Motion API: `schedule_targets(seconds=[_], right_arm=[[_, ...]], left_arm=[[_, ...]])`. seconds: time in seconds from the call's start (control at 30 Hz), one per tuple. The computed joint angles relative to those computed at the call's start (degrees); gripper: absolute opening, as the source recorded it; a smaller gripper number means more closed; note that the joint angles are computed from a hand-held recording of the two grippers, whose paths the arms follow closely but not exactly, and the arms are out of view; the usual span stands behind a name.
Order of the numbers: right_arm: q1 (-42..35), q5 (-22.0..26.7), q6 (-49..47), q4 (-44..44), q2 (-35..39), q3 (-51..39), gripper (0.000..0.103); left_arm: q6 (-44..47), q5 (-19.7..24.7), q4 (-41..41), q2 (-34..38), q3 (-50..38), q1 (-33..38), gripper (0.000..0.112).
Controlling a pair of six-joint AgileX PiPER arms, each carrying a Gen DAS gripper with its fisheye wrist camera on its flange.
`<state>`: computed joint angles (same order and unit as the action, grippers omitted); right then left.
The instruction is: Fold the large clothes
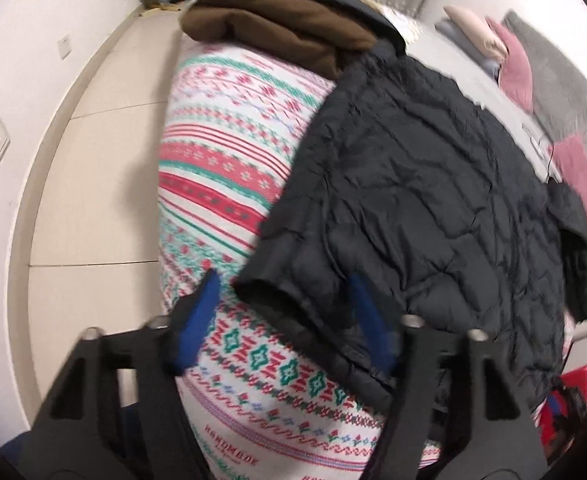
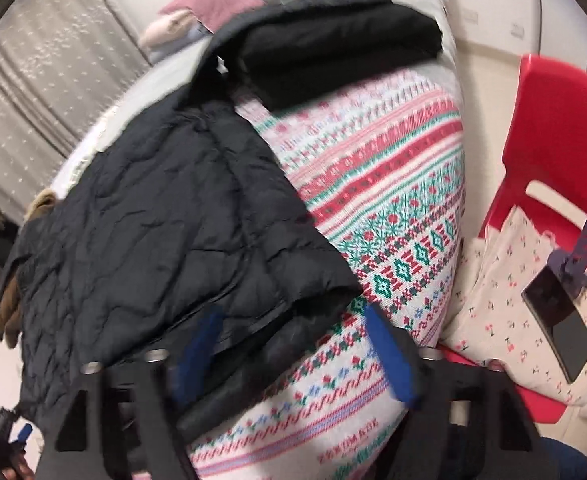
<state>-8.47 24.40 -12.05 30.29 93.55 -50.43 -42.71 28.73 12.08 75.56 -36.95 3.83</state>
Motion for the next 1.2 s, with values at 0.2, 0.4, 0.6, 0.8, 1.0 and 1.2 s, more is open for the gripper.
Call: schedule_targets(seconds=[0.2,0.4,0.6,0.8,1.0,1.2], right_arm=[[-1.34,0.34,-13.59,13.43,0.64,1.15,0.008],[-2.53,-0.88,-12.97,12.32,-9.09,3.98,0.004],[-0.09,-2.01,-0.86,-0.39,-6.37,1.62,0.004],[2.61,-1.93,9.9,-11.9,-8.36,1.15,0.018],[5.83,-1.76,13.1,-16.37,-11.04,-1.05,0.063],[8.28,2.4,4.73,-7.66,-6.91,-12.52,0.065]], left_arm=[[-2.51,-2.13,3.63,0.61,0.72,-2.82,0.008],[-0.25,-1.56,3.19,-4.74,3.34,-3.74,0.006],[-2.93,-0.79,6.3,-3.39,2.24,-4.81,0.009],[-3.02,0.3,6.34,-6.91,2.23,-3.25,0.032],[12.02,2.3,-9.7,-9.34,-0.62,3.2,0.034],[8.43,10.08,-4.16,-4.62,-16.02,-1.7,0.044]])
